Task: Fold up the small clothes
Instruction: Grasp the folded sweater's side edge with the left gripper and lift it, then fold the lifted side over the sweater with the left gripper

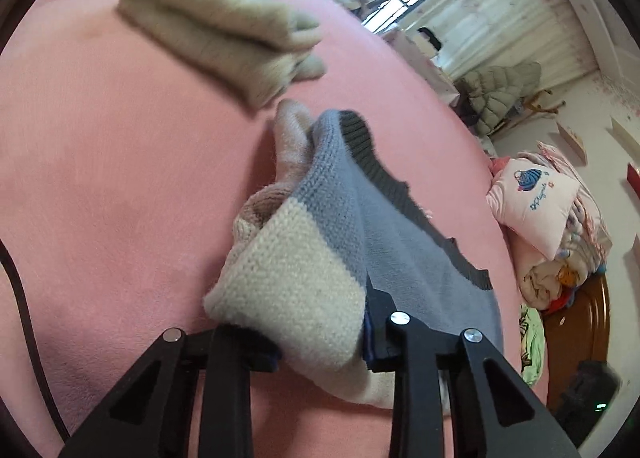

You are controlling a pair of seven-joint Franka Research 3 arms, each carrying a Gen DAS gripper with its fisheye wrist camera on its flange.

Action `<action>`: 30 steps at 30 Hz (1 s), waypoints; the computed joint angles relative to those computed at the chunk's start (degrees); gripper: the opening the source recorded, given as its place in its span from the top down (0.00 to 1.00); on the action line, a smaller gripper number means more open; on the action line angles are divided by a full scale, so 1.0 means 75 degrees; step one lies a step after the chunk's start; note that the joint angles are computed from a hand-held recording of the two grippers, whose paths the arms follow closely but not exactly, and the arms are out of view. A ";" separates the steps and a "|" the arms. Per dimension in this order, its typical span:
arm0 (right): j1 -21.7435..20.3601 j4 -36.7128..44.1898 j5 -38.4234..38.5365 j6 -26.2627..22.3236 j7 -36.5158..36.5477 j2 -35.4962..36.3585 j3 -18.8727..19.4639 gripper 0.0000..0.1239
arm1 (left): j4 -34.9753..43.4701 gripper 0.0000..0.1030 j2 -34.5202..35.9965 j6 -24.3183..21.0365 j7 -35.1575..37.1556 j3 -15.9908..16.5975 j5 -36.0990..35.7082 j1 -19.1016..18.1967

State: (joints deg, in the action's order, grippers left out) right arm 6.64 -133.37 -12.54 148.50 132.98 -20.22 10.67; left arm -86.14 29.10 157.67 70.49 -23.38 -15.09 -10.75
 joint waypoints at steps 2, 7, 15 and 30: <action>0.0136 0.0041 0.0264 -0.0191 -0.0151 0.0212 -0.0080 0.93 | 0.0053 0.75 -0.0017 0.0019 0.0080 -0.0071 -0.0027 0.0011; 0.0236 -0.0284 0.0605 0.0251 -0.0117 0.0146 -0.0231 0.93 | -0.0061 0.76 -0.0222 0.0250 0.0151 -0.0074 0.0112 -0.0094; 0.0183 -0.0604 0.1091 0.0739 -0.0178 0.0023 -0.0252 0.93 | 0.0274 0.76 -0.0328 0.0309 0.0800 -0.0330 0.0141 -0.0274; 0.1029 -0.2656 0.4928 0.2614 -0.1601 -0.1665 -0.1299 1.00 | 0.3577 0.76 0.1203 -0.1422 0.1447 -0.0137 0.1198 -0.2313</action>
State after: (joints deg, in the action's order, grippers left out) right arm 14.36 -153.28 24.41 168.10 120.97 -32.71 0.93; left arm -59.31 38.12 147.00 81.34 -24.40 -6.11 -28.11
